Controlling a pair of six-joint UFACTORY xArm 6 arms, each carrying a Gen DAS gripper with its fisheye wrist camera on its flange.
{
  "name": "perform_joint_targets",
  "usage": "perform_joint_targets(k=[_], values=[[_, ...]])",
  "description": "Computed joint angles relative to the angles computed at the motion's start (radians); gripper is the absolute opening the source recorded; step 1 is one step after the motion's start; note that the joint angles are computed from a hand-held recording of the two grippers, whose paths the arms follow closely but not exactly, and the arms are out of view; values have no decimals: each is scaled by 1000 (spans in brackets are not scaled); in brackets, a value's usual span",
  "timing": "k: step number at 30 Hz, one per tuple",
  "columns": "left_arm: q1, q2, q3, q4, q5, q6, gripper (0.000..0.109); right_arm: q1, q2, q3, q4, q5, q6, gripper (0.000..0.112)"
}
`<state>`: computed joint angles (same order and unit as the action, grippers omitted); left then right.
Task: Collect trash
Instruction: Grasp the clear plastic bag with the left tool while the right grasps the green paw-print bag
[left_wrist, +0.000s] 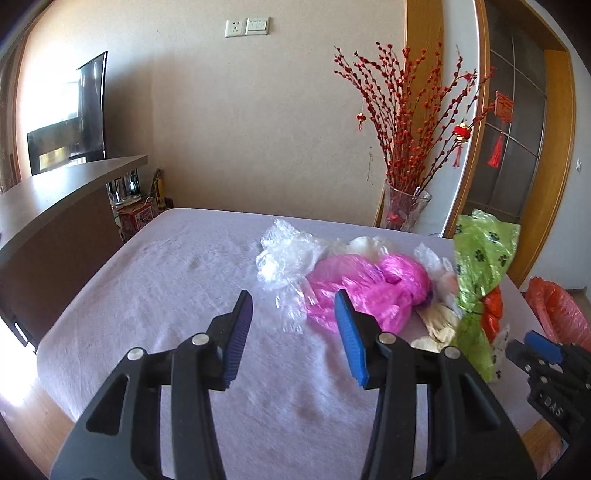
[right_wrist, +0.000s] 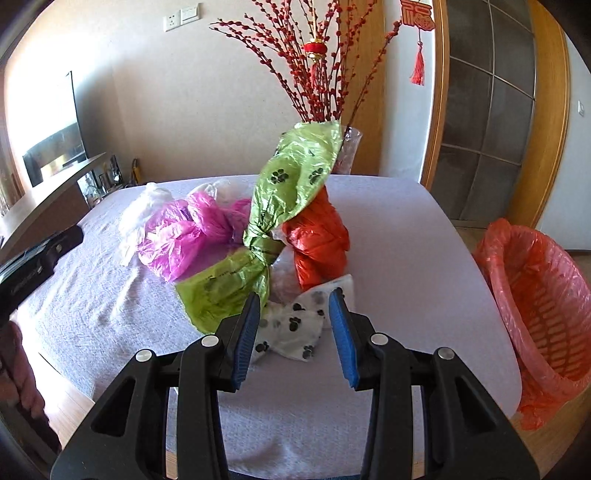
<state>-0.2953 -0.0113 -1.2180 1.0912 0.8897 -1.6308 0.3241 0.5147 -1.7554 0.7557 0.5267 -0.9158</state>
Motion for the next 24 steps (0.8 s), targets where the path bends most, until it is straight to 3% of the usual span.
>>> perform_joint_targets(k=[4,8,16,17,18,20,24], values=[[78,40,-61,-66,-70,113,49,-3,24,-28,-37,-3,51,40],[144,125,-153,-209,-126,278,55,-9,57,-71,-76,3,99,40],[211,293,-311,-420,-97,476,55,-14,105,-150,-107,32,140,40],[220,303,-314,-449,-100,498,50,-15,111,-159,-108,36,143,40],[226,302,-305,-463,-113,505,37,-16,120,-173,-113,41,150,40],[242,294,-275,-512,-162,526,21,-16,134,-193,-119,49,160,40],[250,251,-212,-457,-222,457,14,-13,159,-240,-113,81,175,40]])
